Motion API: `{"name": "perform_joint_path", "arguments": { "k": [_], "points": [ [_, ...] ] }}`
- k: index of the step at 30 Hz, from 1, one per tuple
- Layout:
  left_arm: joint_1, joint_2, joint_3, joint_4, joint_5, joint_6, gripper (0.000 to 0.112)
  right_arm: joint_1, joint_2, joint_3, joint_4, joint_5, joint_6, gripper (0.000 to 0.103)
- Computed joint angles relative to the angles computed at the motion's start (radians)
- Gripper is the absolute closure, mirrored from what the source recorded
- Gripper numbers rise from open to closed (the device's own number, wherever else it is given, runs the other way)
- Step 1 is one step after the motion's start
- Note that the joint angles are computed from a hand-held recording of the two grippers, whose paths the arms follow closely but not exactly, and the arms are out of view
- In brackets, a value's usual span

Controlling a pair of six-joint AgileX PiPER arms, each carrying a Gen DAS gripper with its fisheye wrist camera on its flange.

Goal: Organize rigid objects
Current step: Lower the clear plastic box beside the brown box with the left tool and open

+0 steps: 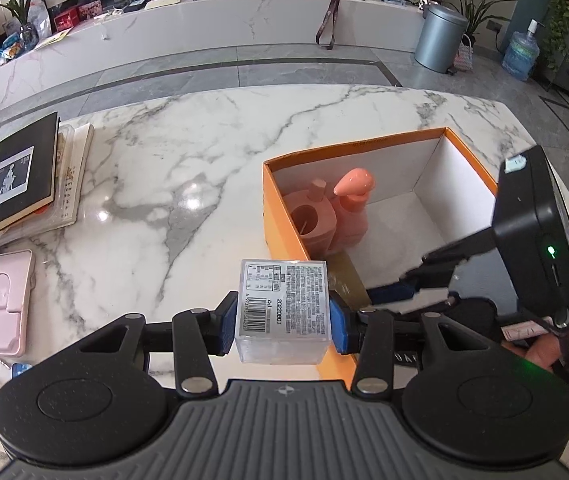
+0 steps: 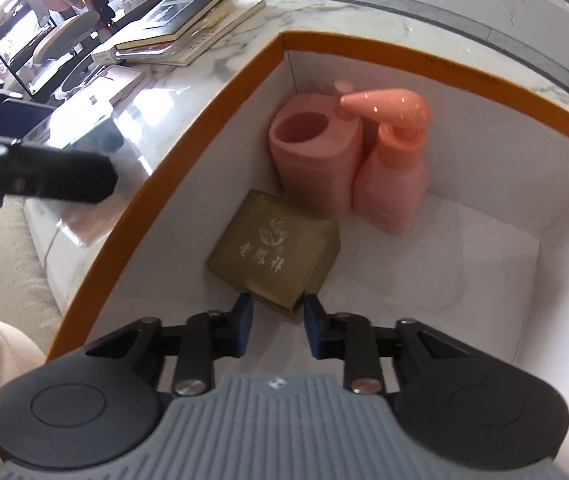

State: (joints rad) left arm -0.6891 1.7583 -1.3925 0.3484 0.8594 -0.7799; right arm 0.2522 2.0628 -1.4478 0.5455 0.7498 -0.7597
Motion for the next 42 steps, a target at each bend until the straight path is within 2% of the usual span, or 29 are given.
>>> {"name": "perform_joint_path", "arguments": {
  "k": [6, 9, 11, 13, 17, 23, 25, 29, 34, 37, 39, 42],
  "points": [
    [0.002, -0.001, 0.000, 0.009, 0.005, -0.022, 0.061, 0.005, 0.033, -0.048, -0.017, -0.004, 0.057, 0.075],
    [-0.030, -0.012, -0.012, 0.099, 0.026, -0.076, 0.061, -0.008, 0.012, -0.042, -0.017, 0.014, 0.059, 0.075],
    [-0.051, -0.028, -0.016, 0.147, 0.000, -0.071, 0.061, -0.024, -0.026, -0.010, -0.026, -0.007, 0.045, 0.074],
    [-0.063, -0.019, -0.045, 0.129, -0.036, 0.023, 0.061, -0.051, -0.051, 0.002, -0.022, 0.002, 0.021, 0.074],
    [-0.075, 0.098, -0.177, 0.012, -0.033, 0.342, 0.061, -0.127, -0.054, -0.046, -0.011, 0.104, -0.007, 0.074],
    [-0.048, 0.292, -0.336, -0.147, -0.042, 0.709, 0.061, -0.148, -0.062, -0.075, -0.087, 0.136, -0.043, 0.074],
    [-0.033, 0.349, -0.404, -0.201, -0.018, 0.823, 0.061, -0.151, -0.055, -0.083, -0.118, 0.140, -0.059, 0.074],
    [-0.011, 0.481, -0.598, -0.274, 0.105, 1.017, 0.061, -0.145, -0.043, -0.092, -0.168, 0.120, -0.090, 0.078],
    [-0.014, 0.594, -0.743, -0.268, 0.213, 1.143, 0.061, -0.135, -0.013, -0.124, -0.193, 0.123, -0.095, 0.078],
    [-0.025, 0.634, -0.774, -0.229, 0.226, 1.168, 0.061, -0.137, 0.012, -0.153, -0.187, 0.139, -0.092, 0.078],
    [-0.036, 0.658, -0.795, -0.194, 0.242, 1.178, 0.056, -0.138, 0.022, -0.165, -0.181, 0.146, -0.089, 0.078],
    [-0.053, 0.638, -0.727, -0.136, 0.200, 1.142, 0.050, -0.135, 0.027, -0.163, -0.184, 0.137, -0.087, 0.078]
  ]
}}
